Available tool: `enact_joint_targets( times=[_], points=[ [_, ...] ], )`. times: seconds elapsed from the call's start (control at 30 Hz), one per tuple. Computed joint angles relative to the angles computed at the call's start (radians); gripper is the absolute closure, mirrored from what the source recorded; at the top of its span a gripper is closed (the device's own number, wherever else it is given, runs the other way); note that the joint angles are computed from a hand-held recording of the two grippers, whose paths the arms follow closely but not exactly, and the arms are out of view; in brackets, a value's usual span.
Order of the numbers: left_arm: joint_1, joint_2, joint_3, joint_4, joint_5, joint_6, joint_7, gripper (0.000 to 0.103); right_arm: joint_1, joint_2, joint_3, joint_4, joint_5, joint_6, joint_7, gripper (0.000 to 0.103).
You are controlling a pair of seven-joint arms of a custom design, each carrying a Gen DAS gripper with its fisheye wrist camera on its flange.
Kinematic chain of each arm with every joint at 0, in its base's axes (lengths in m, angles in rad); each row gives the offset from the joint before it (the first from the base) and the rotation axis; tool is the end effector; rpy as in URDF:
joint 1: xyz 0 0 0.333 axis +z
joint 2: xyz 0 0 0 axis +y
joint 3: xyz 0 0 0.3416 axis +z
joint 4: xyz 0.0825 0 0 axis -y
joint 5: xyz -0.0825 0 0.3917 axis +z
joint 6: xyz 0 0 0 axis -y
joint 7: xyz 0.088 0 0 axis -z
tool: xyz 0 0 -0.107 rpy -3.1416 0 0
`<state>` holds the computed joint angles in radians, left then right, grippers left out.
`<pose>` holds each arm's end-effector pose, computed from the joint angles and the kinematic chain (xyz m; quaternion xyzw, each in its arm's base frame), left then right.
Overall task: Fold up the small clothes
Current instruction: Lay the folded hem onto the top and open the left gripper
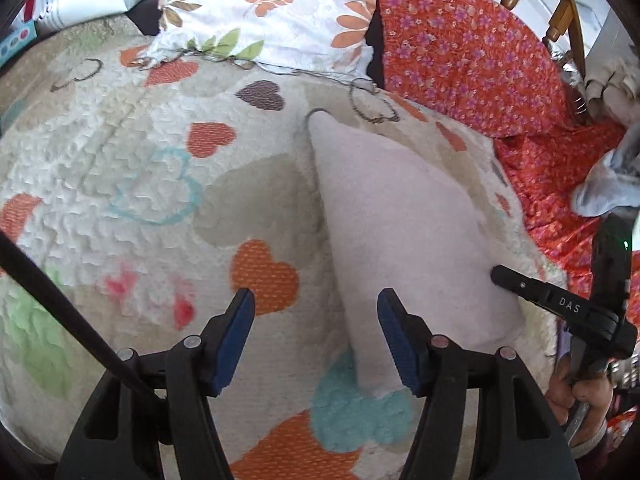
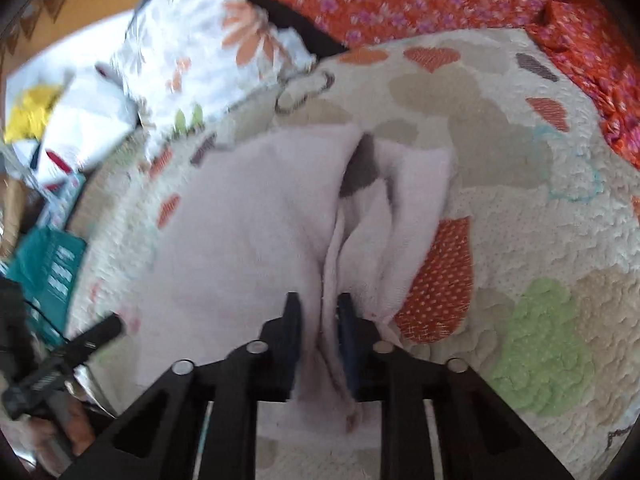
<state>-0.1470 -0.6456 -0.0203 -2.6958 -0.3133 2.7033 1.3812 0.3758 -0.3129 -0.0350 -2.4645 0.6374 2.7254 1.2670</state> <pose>0.3764 -0.0535 0.5151 -0.7479 0.5740 -0.3189 0.0977 0.4546 0.1368 0.4889 -0.7070 0.6210 -0.0358 0.3365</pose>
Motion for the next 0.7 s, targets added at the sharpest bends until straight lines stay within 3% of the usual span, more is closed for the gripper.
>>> enact_joint_targets(
  times=[0.07, 0.13, 0.23, 0.27, 0.37, 0.43, 0.57, 0.7],
  points=[
    [-0.018, 0.033, -0.012, 0.019, 0.002, 0.022, 0.010, 0.041, -0.044, -0.024, 0.029, -0.020, -0.075, 0.009, 0.068, 0.102],
    [-0.021, 0.075, -0.043, 0.039, 0.027, 0.030, 0.010, 0.041, -0.129, -0.046, 0.083, -0.045, -0.238, 0.020, 0.206, 0.102],
    [-0.041, 0.147, -0.063, 0.069, 0.037, 0.001, 0.002, 0.041, -0.177, -0.059, 0.080, -0.059, -0.354, -0.008, 0.304, 0.102],
    [-0.054, 0.172, -0.060, 0.075, 0.028, -0.014, 0.006, 0.040, -0.156, -0.060, 0.053, -0.065, -0.346, 0.005, 0.293, 0.101],
    [-0.044, 0.181, -0.099, 0.057, 0.049, 0.018, -0.015, 0.039, 0.022, -0.079, -0.127, -0.067, -0.071, 0.007, 0.066, 0.099],
    [-0.055, 0.172, -0.094, 0.063, 0.060, -0.007, -0.008, 0.039, 0.101, -0.087, -0.193, -0.053, 0.095, -0.008, -0.092, 0.094],
    [-0.069, 0.130, -0.071, 0.059, 0.032, -0.037, 0.000, 0.039, 0.157, -0.050, -0.208, -0.010, 0.271, -0.047, -0.240, 0.070],
    [-0.050, 0.074, -0.073, 0.037, 0.039, -0.037, -0.032, 0.039, 0.117, 0.037, -0.135, 0.041, 0.247, -0.076, -0.208, 0.067]
  ],
)
